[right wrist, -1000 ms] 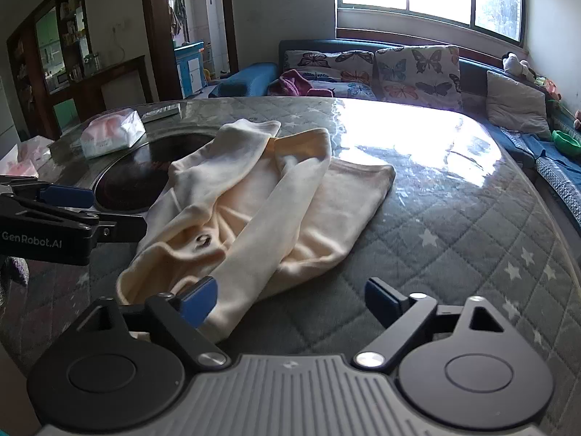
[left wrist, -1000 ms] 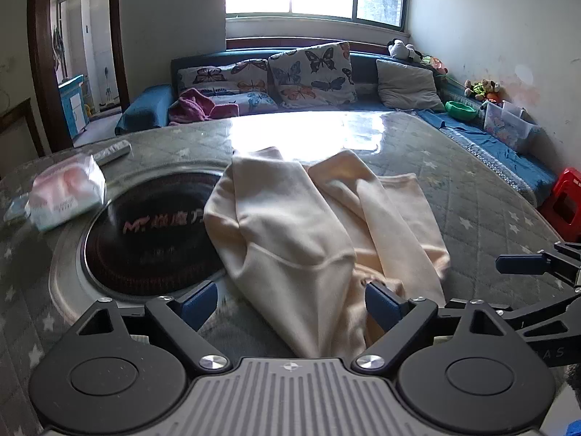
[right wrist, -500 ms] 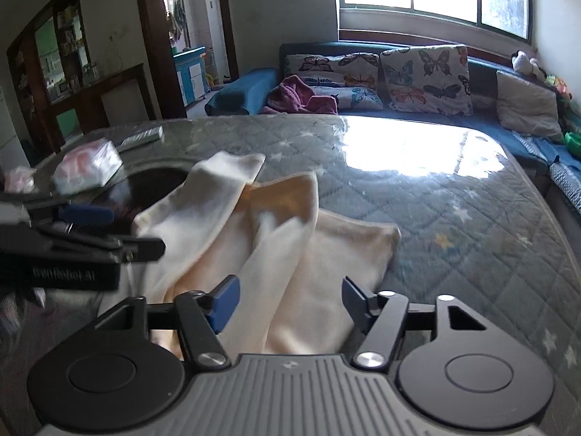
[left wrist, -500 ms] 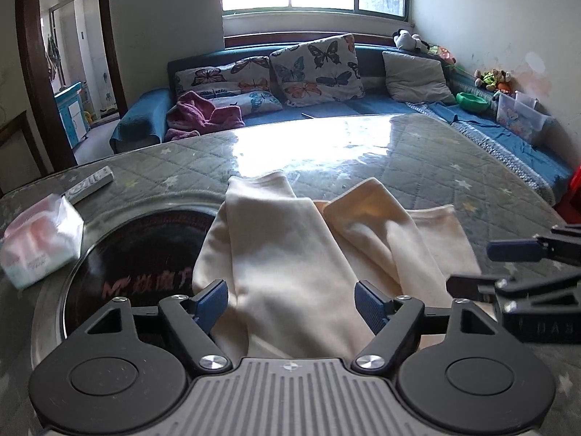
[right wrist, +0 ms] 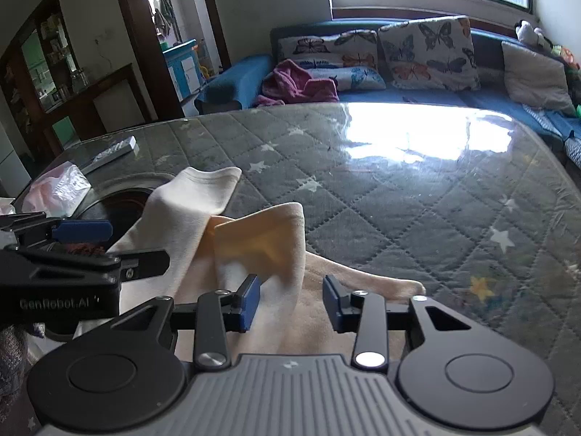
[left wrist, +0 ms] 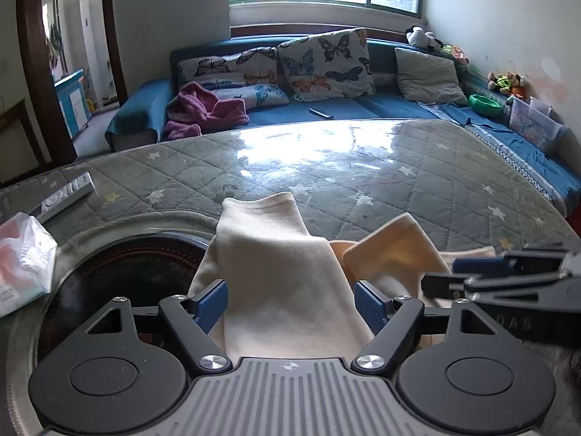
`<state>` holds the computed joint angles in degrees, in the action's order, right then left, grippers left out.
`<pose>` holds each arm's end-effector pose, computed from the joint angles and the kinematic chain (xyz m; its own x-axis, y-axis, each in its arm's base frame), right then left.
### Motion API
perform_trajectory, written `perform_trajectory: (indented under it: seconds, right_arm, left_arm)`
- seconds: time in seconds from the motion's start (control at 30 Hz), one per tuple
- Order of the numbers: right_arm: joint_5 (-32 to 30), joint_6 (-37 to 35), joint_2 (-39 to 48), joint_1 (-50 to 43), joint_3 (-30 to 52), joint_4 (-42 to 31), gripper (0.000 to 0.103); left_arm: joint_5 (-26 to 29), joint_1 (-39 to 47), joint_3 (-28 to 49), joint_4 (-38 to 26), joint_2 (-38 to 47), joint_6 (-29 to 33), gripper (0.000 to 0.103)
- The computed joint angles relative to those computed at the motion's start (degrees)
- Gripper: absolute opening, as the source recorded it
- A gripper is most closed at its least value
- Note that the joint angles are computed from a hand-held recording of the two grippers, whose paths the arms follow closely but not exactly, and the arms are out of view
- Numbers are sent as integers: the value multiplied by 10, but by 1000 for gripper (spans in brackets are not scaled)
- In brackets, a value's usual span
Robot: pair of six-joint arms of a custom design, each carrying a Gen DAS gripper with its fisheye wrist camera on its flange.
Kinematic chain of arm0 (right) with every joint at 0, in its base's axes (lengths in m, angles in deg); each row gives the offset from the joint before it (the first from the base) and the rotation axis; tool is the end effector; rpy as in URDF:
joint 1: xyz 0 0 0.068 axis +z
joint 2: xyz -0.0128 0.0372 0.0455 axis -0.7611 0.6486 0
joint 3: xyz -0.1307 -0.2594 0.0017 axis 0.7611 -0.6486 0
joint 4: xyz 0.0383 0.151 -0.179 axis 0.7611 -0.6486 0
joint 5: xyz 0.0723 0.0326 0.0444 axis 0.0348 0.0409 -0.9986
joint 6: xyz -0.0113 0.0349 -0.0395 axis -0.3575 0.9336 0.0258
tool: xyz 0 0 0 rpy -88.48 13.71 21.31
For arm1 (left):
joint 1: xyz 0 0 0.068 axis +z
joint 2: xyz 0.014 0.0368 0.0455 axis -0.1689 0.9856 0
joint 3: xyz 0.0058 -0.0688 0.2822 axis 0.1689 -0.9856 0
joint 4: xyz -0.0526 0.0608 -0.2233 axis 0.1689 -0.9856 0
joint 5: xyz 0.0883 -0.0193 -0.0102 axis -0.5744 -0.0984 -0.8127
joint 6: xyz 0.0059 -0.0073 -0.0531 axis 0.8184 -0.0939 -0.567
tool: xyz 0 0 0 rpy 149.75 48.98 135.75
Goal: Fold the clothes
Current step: 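Grasp a sweatshirt edge with the right gripper while the left gripper grasps another edge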
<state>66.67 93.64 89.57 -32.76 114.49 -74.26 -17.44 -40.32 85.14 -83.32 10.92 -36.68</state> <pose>0.2857 0.0828 0.2132 -0.7274 0.1371 -0.6723 0.0244 0.9844 0.1743 0.3018 -0.1755 0.2139 -0.6339 0.3017 -0.7121 0.4248 0.9053 0.0054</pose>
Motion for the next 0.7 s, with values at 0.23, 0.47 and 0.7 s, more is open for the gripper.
perform_trajectory:
  seconds: [0.23,0.47,0.7]
  right_arm:
    - [-8,-7,-1,-9,-17,32,4]
    - [42,-16,-80,-11,-64,30,3]
    - [118,-7,-236,-29,-128,-33,2]
  left_arm:
    - [-6,-4,39,-8,36,-5,79]
    - [-9,-11,67,-16,67,-9,80]
    - [-12,-11,82,-22,96,-16,53]
